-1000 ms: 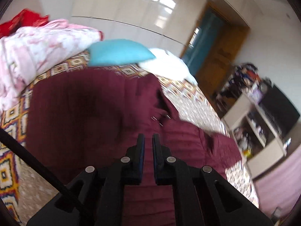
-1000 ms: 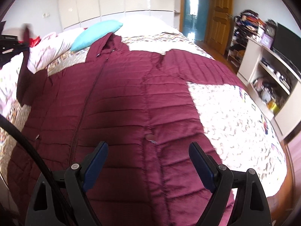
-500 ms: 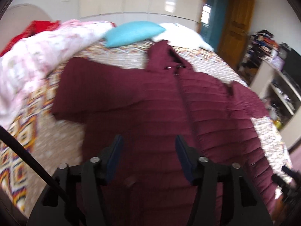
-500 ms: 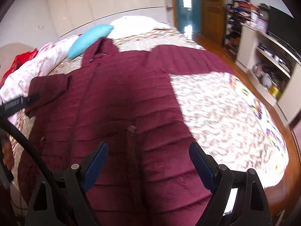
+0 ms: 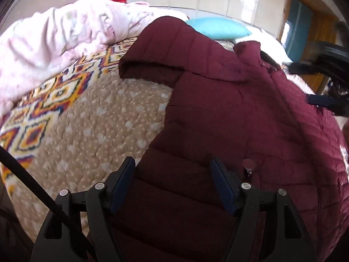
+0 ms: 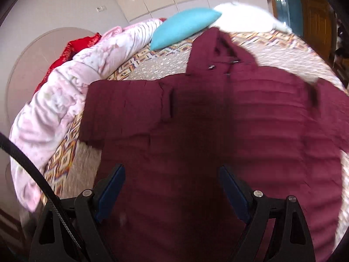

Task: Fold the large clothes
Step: 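Carry the sleeve across the jacket body with the left tool and release, then grasp the other sleeve cuff with the right tool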

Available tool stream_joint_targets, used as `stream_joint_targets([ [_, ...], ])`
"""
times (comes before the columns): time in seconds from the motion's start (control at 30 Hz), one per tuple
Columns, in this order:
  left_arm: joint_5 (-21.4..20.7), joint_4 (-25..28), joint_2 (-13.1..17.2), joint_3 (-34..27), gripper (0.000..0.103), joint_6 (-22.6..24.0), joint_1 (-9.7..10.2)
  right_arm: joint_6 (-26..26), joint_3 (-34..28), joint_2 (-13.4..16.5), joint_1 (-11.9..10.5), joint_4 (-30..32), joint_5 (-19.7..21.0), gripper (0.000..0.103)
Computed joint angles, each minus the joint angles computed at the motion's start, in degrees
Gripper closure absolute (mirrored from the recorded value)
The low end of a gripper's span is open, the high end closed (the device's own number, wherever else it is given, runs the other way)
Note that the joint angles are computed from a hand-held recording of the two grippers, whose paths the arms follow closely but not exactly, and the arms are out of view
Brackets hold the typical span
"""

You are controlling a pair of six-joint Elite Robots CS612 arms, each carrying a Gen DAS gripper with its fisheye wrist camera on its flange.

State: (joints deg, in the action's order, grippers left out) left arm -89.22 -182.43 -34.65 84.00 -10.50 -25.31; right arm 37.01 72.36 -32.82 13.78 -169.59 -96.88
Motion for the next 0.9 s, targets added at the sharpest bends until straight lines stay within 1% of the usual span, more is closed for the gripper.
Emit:
stream_joint_targets([
  [0.07,-1.9,-1.0,0.5,-0.3,0.025,-0.2,0.36,1.4,-6.9,3.6,-0.4,5.5,-0.9,0.012],
  [0.1,-2.4,-1.3,0.6,-0.4,0.024,-0.2,0.43,2.0,-9.4,4.9,-0.5,7.5,-1.0,0.012],
  [0.17,-3.3,-1.6,0.8,-0.4,0.022,-0.2,0.59,3.4,-16.0,8.4,-0.9,13.0,-0.5,0.012],
  [0.2,-3.7,-2.0,0.9,-0.3,0.022,-0.2,0.70,4.1,-18.1,9.5,-1.0,14.8,0.0,0.014],
  [0.27,-4.2,-2.7,0.9,-0.2,0.021,-0.5,0.73,4.9,-23.1,12.0,-1.1,19.0,1.0,0.022],
  [0.3,-4.4,-2.9,0.9,-0.2,0.021,-0.7,0.76,4.5,-24.6,12.7,-0.9,20.5,0.5,0.041],
  [0.33,-4.7,-3.1,0.8,-0.1,0.021,-0.9,0.79,3.6,-25.7,13.1,-0.9,21.0,1.3,0.076],
  [0.37,-5.1,-3.3,0.8,0.0,0.021,-1.1,0.83,3.7,-25.6,13.0,-1.0,20.7,3.0,0.079],
  [0.4,-5.2,-3.5,0.8,0.1,0.020,-1.2,0.85,4.1,-24.9,12.5,-1.0,19.3,3.3,0.080],
  [0.47,-5.5,-3.6,0.7,0.2,0.020,-1.4,0.86,3.1,-23.0,11.2,-0.8,18.4,-0.3,0.080],
  [0.5,-5.5,-3.6,0.8,0.1,0.020,-1.4,0.89,2.6,-21.5,10.0,-0.7,18.1,-2.8,0.080],
  [0.6,-5.3,-3.5,0.8,0.2,0.020,-1.4,0.82,4.1,-15.0,6.4,-1.5,15.2,-5.9,0.081],
  [0.67,-5.2,-3.4,0.8,0.1,0.020,-1.4,0.79,5.8,-11.3,4.0,-2.1,16.1,-9.7,0.081],
  [0.7,-5.1,-3.4,0.7,0.2,0.020,-1.4,0.78,6.6,-10.3,3.4,-2.4,16.8,-11.1,0.081],
  [0.8,-4.5,-3.0,0.6,0.3,0.020,-1.2,0.65,11.1,-4.6,0.4,-3.4,19.5,-15.4,0.081],
  [0.9,-3.9,-2.5,0.6,0.1,0.020,-1.0,0.56,14.8,-0.7,-1.4,-4.1,21.1,-18.8,0.081],
])
